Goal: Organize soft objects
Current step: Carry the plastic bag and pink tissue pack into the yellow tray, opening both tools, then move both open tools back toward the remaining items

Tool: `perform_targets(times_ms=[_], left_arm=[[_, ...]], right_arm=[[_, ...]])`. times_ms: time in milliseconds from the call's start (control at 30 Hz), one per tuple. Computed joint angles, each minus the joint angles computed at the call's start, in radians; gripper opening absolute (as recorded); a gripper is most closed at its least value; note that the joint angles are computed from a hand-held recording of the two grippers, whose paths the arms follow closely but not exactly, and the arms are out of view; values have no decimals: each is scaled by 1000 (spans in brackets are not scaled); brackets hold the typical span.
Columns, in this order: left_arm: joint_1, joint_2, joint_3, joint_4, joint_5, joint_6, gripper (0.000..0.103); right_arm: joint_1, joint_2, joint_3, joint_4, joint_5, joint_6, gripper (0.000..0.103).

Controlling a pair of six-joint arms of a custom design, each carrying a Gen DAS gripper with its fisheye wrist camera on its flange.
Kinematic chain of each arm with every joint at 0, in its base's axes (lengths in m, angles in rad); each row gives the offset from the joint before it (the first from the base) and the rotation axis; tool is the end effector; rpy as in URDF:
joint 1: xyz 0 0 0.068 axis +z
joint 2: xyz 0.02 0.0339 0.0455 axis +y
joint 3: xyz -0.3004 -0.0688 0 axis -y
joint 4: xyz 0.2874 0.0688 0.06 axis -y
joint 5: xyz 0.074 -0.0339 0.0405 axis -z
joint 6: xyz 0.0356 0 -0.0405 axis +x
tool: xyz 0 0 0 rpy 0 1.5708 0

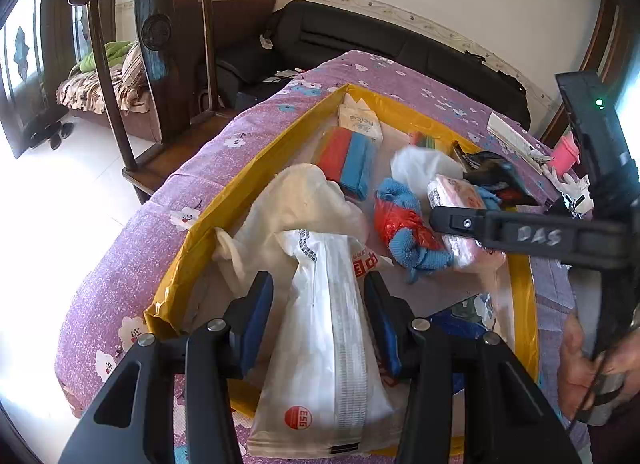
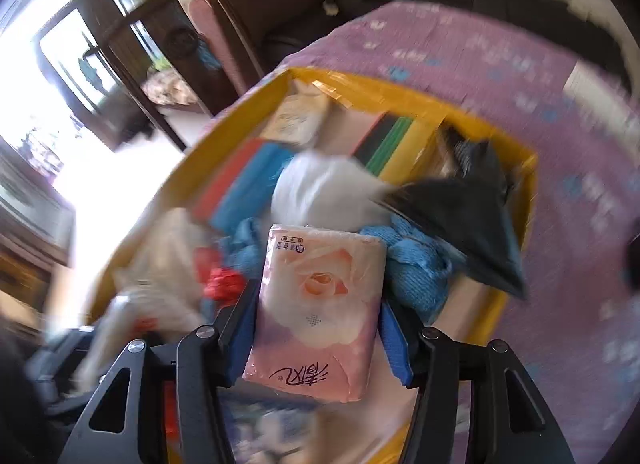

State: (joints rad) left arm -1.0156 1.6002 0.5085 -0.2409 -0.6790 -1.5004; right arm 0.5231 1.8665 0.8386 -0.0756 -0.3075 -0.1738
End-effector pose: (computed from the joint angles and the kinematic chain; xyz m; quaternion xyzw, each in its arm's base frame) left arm 0.1447 -0.1909 0.0876 -0.2631 0.8994 -0.0048 0.3491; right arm 0.3030 0.1872 0.0894 -0.3616 0.8915 0.1865 0.1994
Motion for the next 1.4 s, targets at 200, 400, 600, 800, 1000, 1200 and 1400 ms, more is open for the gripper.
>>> perform_targets(times_ms=[200, 400, 600, 800, 1000, 1200, 1400], left_arm=[[6, 42, 39, -33, -5, 7, 58], [-5, -8, 8, 35, -14, 5, 70], [-83, -86, 27, -101, -106, -101, 79], [-140, -96, 86, -245, -152, -198, 84], [-172, -42, 145, -284, -143, -226, 85], [-211, 51, 249, -330, -132, -224, 85], [-226, 130, 352, -330, -118, -167, 85]], right_arm=[[50, 34, -13, 60, 109, -31, 60], [15, 42, -24, 103, 94, -71, 64], [-96, -62, -26, 5, -127, -66, 78], [-246, -205, -64, -66, -279, -74, 83], [-402, -244, -99, -130, -347, -159, 84], [-537, -225, -123, -178, -374, -280, 83], [-642, -198, -130, -207, -400, -366, 83]])
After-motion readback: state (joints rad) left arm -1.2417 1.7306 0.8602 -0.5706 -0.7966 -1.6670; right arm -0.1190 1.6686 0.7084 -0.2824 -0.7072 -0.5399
